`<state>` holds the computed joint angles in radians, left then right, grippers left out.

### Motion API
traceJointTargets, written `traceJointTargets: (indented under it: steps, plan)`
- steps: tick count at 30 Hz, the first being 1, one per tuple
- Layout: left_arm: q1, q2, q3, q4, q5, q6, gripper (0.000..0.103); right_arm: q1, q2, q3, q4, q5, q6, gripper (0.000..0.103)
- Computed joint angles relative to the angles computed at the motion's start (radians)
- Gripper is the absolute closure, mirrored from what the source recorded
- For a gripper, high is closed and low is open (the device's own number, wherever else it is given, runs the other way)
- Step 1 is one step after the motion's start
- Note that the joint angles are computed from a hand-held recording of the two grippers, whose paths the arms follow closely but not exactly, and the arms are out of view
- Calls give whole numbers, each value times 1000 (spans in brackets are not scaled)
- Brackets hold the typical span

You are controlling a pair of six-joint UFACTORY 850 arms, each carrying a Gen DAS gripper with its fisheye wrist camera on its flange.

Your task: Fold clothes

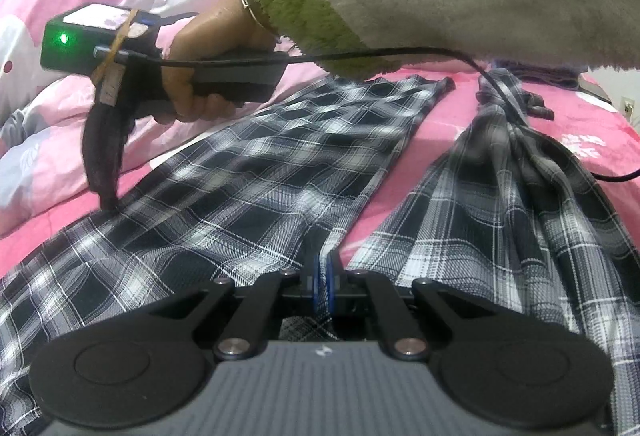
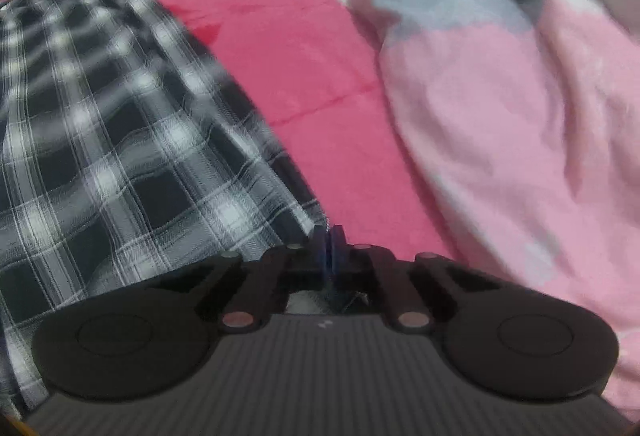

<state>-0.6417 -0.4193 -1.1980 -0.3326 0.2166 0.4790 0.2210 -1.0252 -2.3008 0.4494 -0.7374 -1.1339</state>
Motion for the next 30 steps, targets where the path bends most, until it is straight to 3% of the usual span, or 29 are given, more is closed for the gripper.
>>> traceJointTargets:
  steps: [5,12,16,19,22,26,28,30]
  plan:
    - [-6,-4,-2,-45,6,51,100,3,37,76,67,136,-51,103]
    - [-10,-11,-10,-38,6,36,100,25,-12,74,24,290,52,103]
    - [-9,-12,-11,-20,4,14,100,-2,15,89,155,307,49,103]
    - [-5,-8,-9,2,-1,-10,100,-74,99,178,359,343,1,95]
    - [-5,-13,-16,1,-6,-10,100,-166,179,263,488,382,14,78]
    - [-3,-13,-20,24,-15,-37,100,-300,239,339,430,445,294,74]
    - [-2,-14,-21,27,-17,-43,100,-355,220,327,321,414,487,74]
    - [-3,-15,-22,22,-17,-38,100,-383,210,337,266,397,543,73]
